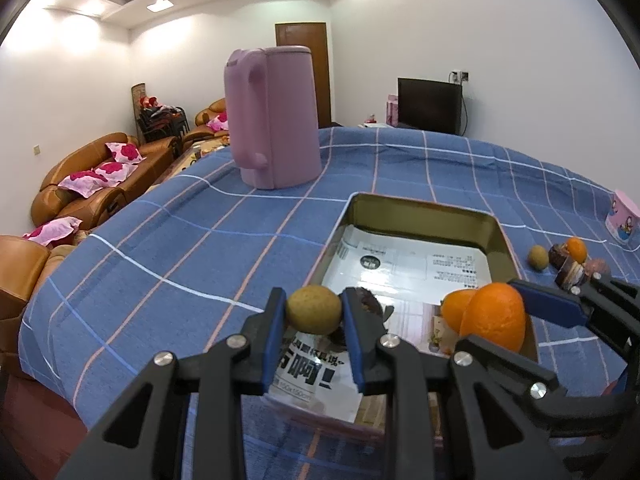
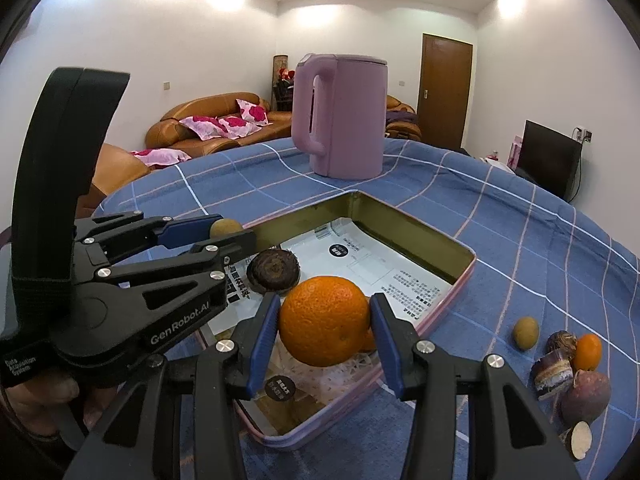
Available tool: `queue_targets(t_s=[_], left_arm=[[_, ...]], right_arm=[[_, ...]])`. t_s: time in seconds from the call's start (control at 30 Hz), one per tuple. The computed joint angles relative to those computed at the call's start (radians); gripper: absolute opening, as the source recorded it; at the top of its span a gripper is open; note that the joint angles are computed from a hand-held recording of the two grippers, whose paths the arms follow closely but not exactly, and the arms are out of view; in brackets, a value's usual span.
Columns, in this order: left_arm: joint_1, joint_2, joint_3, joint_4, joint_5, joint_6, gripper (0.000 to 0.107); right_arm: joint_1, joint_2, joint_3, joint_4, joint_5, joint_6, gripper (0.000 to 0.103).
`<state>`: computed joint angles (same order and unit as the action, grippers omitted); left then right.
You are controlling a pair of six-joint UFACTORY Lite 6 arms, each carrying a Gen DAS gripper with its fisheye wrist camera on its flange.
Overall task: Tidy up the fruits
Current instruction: 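Open the left gripper to drop the kiwi into the tin while the right gripper releases the orange, then grasp the white round bread slice with the right gripper while the left gripper moves toward the fruits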
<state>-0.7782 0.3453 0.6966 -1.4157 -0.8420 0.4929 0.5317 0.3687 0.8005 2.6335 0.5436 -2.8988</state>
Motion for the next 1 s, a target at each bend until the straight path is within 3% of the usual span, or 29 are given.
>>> queue_targets(t_s=[0.27, 0.37, 0.43, 0.5, 0.73, 1.0], left_arm=[[-0.003, -0.006, -0.003, -0.012, 0.006, 0.008, 0.035], [-0.002, -0.022, -0.018, -0.024, 0.005, -0.001, 0.052], [-0.001, -0.046, -0.04, -0.03, 0.004, -0.014, 0.069], [-0.012, -0.077, -0.064, -0.023, 0.003, -0.038, 0.073], [-0.095, -0.129, -0.06, -0.077, -0.054, 0.004, 0.081], [-0.15, -0.055, 0.067, -0.111, -0.061, 0.091, 0.082]], right_arm=[[0.004, 0.025, 0.037, -0.032, -0.042, 0.043, 0.05], [-0.002, 0.02, 0.026, -0.036, -0.023, 0.047, 0.052], [-0.007, 0.017, 0.022, -0.032, -0.015, 0.05, 0.057], [-0.014, 0.002, 0.0, -0.016, 0.004, 0.038, 0.06], [-0.074, -0.134, -0.139, 0.016, 0.068, -0.014, 0.061], [-0.346, -0.268, -0.257, -0.124, 0.061, 0.053, 0.061]])
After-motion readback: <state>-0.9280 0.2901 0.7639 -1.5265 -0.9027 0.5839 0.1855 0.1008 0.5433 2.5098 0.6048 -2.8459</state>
